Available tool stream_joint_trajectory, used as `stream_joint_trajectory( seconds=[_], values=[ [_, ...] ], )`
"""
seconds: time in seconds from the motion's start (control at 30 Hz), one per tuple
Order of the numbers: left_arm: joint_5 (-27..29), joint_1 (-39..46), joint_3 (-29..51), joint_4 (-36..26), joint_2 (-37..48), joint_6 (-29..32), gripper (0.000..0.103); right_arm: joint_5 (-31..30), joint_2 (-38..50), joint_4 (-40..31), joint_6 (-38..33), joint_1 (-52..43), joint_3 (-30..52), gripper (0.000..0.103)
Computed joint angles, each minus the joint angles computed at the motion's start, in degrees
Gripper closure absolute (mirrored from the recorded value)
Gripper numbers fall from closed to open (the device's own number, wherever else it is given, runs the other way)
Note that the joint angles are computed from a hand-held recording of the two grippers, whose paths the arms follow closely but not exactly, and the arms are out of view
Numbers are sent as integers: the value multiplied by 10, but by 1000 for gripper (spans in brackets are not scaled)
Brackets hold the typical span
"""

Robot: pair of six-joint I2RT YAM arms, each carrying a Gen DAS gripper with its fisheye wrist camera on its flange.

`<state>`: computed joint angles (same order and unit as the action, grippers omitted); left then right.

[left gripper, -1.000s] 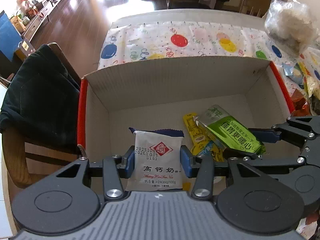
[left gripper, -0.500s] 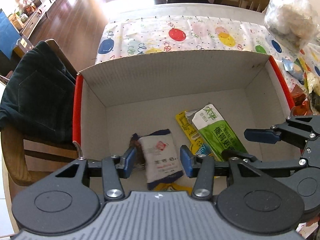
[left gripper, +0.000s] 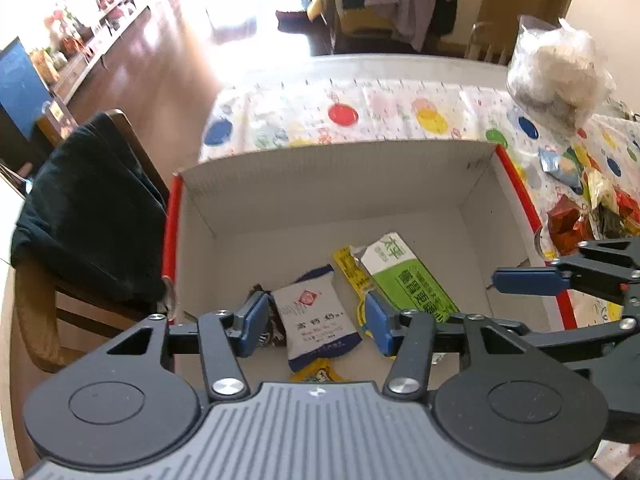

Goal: Organize snacks
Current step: 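Open left tool releasing the white packet while right tool releases the green bar into box, then move both open tools back from the box to the remaining snacks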

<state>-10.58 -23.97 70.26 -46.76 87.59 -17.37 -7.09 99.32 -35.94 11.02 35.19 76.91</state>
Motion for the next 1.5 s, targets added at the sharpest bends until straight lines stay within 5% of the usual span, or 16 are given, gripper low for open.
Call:
stream_joint_trajectory(
  seconds=[0.33, 0.83, 0.97, 1.23, 1.3, 1.5],
  values=[
    [-56, -58, -25, 10, -68, -34, 45, -9, -101, 20, 1, -13, -62, 51],
    [-164, -189, -47, 2, -138, -113, 35, -54, -260, 45, -22, -75, -181, 27],
    [-190, -228, -41, 3, -135, -145, 30, -71, -307, 46, -41, -97, -213, 16],
    [-249, -316, -21, 16, -103, -193, 20, -125, -407, 30, -100, -168, -270, 13],
    [-262, -336, -15, 22, -91, -202, 20, -143, -425, 24, -113, -197, -279, 1],
    [-261, -374, -8, 82, -54, -211, 17, -219, -461, -4, -170, -317, -300, 0]
  ],
)
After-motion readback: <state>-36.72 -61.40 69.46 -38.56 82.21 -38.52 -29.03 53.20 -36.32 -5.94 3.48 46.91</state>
